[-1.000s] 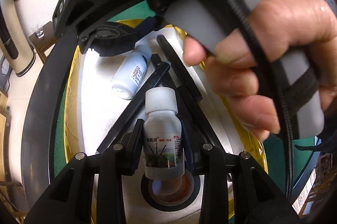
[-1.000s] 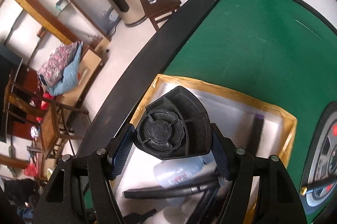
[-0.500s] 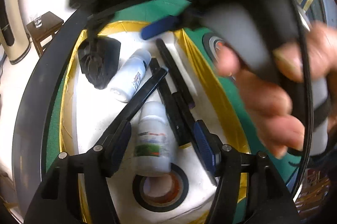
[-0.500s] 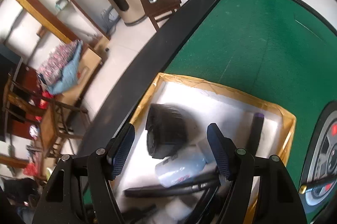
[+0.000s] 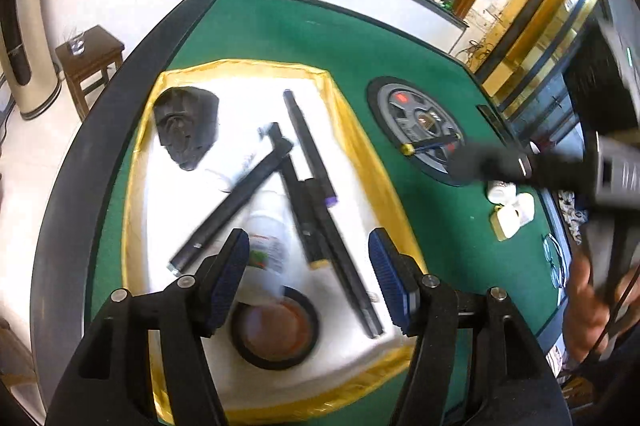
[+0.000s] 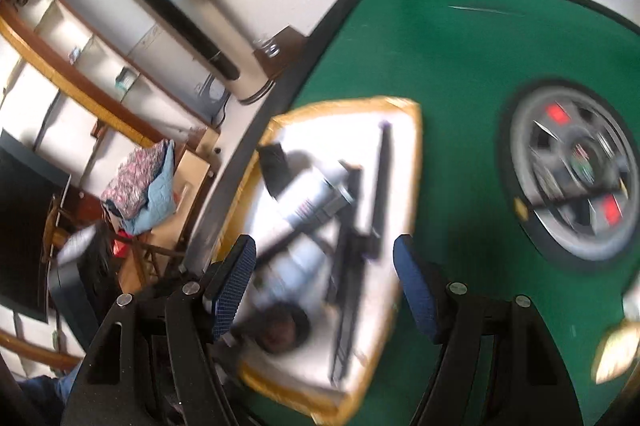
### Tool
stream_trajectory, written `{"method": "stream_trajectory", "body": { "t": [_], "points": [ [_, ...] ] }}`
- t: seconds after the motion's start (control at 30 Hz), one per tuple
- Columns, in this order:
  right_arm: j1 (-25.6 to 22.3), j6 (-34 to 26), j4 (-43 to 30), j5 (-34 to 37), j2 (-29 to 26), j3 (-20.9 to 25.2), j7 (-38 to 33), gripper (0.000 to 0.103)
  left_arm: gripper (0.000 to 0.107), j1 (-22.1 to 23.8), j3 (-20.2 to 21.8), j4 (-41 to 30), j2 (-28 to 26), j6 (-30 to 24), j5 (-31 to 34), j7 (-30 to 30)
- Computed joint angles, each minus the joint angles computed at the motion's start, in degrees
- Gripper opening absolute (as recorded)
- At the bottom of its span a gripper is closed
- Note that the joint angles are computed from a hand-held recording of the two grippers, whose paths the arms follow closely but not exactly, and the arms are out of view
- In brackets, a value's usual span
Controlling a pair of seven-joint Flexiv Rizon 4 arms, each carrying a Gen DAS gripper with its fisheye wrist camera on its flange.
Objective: Organize rigid objects
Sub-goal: 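Lower the bottle and black cover into the tray and open both grippers, then grasp the black marker lying on the round dial with the left gripper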
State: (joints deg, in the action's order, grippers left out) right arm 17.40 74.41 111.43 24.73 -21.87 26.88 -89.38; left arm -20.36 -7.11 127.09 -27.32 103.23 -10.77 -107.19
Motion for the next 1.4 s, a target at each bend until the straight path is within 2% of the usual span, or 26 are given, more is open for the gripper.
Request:
{"method": "stream_trajectory", "body": {
  "t": [0.1,0.23,0.4,0.5,0.57,0.77,0.97,1.0,1.03,1.07,1.13,1.2,1.27,1.4],
  "points": [
    [-4.68,1.43,5.59,6.94,4.21,2.30,-2.61,0.066,0.061,-4.53,2.56,-3.18,-0.44,-2.36,-0.39,1.18],
    [-7.47,0.53,11.47,15.13,9.67,1.67,-5.73,0.066,0.061,-10.39,6.15,-9.59,-2.02,-7.18,0.23,3.51],
    [-11.89,-2.97,17.52,25.76,16.89,-2.35,-11.44,0.066,0.061,-15.65,10.87,-26.44,-7.73,-20.84,5.47,7.28],
    [-12.65,-3.53,20.63,28.19,20.87,-5.74,-12.25,0.066,0.061,-16.01,11.30,-37.91,-12.94,-30.09,8.78,8.89],
    [-12.99,-3.94,22.72,29.13,23.71,-8.06,-12.79,0.066,0.061,-14.25,8.86,-45.73,-17.25,-36.05,9.49,11.66],
    [-13.05,-4.74,28.49,29.01,29.50,-14.64,-12.19,0.066,0.061,-12.57,8.24,-61.66,-26.64,-46.71,11.59,10.85],
    [-12.65,-5.84,33.04,27.09,33.39,-21.01,-10.91,0.066,0.061,-12.97,8.43,-75.95,-34.86,-57.74,13.79,13.06],
    [-12.59,-6.48,33.67,26.98,34.25,-22.50,-11.69,0.066,0.056,-12.92,8.35,-77.42,-35.81,-58.77,13.96,13.20],
    [-12.30,-6.41,33.89,26.40,34.42,-23.39,-11.42,0.066,0.042,-12.73,8.11,-78.47,-36.56,-59.44,13.88,13.12],
    [-12.19,-6.65,34.28,25.68,34.92,-24.25,-11.34,0.066,0.036,-12.54,7.96,-78.97,-37.05,-59.59,13.71,12.53],
    [-11.57,-7.27,34.25,25.36,35.21,-25.89,-11.98,0.066,0.017,-12.10,7.39,-77.31,-36.57,-56.79,13.32,11.00],
    [-11.35,-8.18,33.79,24.95,35.39,-27.02,-12.76,0.066,0.012,-12.67,8.06,-75.66,-35.57,-56.10,14.10,9.72],
    [-10.72,-8.51,32.56,24.99,34.37,-27.85,-13.62,0.066,0.012,-12.98,7.99,-71.86,-33.60,-54.36,14.43,8.00],
    [-10.68,-9.95,26.66,26.08,29.59,-28.90,-16.42,0.066,0.012,-14.81,7.79,-59.74,-27.45,-48.32,15.68,3.82]
  ]
}}
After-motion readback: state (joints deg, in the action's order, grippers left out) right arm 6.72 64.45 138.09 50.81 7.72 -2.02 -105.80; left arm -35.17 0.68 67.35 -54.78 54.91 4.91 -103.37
